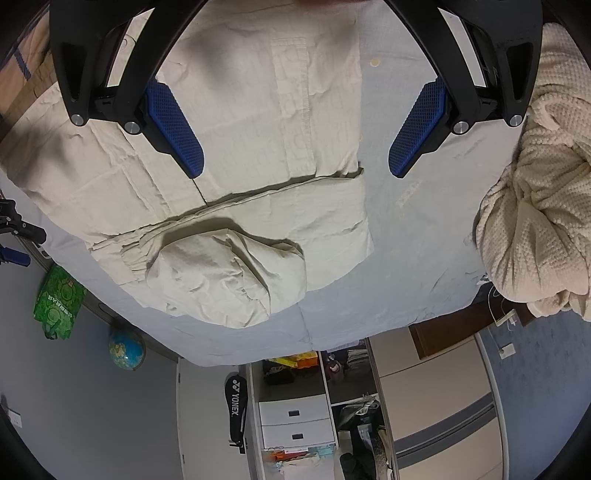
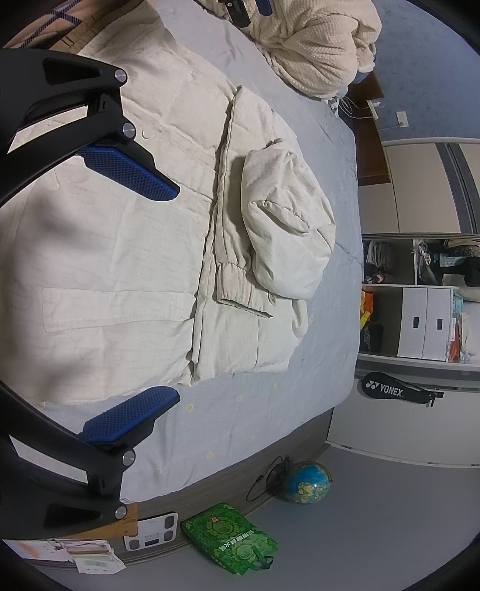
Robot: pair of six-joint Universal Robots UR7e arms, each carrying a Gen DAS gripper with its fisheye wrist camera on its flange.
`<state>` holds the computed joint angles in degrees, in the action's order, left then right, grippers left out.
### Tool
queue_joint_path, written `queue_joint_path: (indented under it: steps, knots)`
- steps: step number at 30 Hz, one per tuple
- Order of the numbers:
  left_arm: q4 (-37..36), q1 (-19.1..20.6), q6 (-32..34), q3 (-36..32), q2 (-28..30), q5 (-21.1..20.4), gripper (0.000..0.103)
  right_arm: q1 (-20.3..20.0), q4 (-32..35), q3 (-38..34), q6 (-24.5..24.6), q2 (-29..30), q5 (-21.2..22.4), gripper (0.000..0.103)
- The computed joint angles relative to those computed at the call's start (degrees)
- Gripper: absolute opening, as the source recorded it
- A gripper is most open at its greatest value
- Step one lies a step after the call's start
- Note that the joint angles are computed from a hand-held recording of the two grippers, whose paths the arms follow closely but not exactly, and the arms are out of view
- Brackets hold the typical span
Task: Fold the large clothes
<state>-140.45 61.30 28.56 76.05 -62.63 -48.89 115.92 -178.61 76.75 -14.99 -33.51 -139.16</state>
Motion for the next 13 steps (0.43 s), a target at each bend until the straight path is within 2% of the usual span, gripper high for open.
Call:
queue_joint_path:
  steps: [6,13]
  knots:
    - [-0.6,-0.3,0.5,0.7,-0.7,-1.2,0.097,0.0,0.0,-0.1,0.0,0.0,0.0,0.097]
    - [-0.5,-0.5,0.4,0.8,-0.5,-0.5,0.097,0.2,-0.3,0.2,-0.3,-0.1,0.0,0.097]
